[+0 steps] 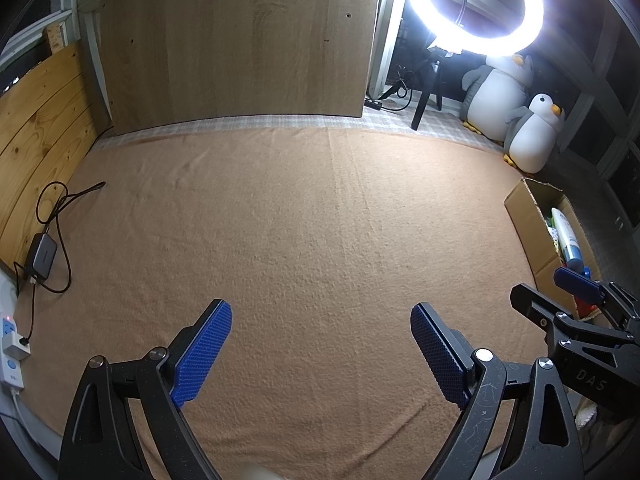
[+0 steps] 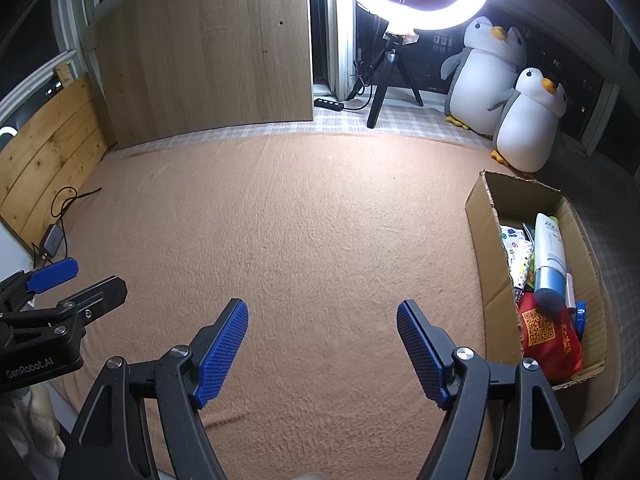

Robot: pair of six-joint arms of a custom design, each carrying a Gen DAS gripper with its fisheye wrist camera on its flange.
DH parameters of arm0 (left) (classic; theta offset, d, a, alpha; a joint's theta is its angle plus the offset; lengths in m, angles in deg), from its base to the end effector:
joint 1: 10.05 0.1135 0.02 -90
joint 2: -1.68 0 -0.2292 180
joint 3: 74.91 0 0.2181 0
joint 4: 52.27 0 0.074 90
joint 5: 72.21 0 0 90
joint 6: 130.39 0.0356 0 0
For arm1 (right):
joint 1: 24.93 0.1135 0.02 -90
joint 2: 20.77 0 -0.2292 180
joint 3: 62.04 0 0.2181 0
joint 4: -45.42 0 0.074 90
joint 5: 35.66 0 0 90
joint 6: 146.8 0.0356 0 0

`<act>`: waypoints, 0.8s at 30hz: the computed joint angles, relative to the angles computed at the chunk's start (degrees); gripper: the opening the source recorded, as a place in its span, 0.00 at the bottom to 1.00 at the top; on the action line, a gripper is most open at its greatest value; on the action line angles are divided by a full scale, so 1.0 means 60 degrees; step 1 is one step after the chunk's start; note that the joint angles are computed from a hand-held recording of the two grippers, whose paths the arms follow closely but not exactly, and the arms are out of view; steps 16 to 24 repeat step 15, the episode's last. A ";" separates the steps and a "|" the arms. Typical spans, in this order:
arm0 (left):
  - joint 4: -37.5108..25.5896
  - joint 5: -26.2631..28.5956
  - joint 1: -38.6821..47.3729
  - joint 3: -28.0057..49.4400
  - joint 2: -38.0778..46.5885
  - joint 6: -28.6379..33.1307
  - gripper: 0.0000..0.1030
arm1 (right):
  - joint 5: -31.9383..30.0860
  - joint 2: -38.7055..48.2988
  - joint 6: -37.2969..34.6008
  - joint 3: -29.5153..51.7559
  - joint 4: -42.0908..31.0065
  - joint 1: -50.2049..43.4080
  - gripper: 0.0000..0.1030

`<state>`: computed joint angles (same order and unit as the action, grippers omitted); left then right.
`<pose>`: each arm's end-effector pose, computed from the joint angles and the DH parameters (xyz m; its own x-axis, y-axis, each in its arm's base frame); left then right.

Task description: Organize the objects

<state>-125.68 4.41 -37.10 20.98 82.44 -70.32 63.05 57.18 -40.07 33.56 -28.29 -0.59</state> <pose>0.2272 -0.1067 0.3042 -0.8232 -0.1247 -0.5539 -0.0885 0.9918 -0.0917 0.2218 0.0944 0.3132 -0.8190 -0.0582 -0.5709 -0.0988 0.9943 0.0404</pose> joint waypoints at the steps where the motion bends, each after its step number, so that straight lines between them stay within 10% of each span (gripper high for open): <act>1: 0.0011 -0.0002 -0.0004 -0.0001 -0.0001 0.0014 0.91 | 0.0014 -0.0007 0.0010 -0.0016 -0.0001 0.0015 0.71; 24: 0.0071 -0.0031 -0.0015 -0.0081 0.0064 -0.0093 0.91 | -0.0046 -0.0017 0.0004 -0.0196 0.0084 -0.0037 0.71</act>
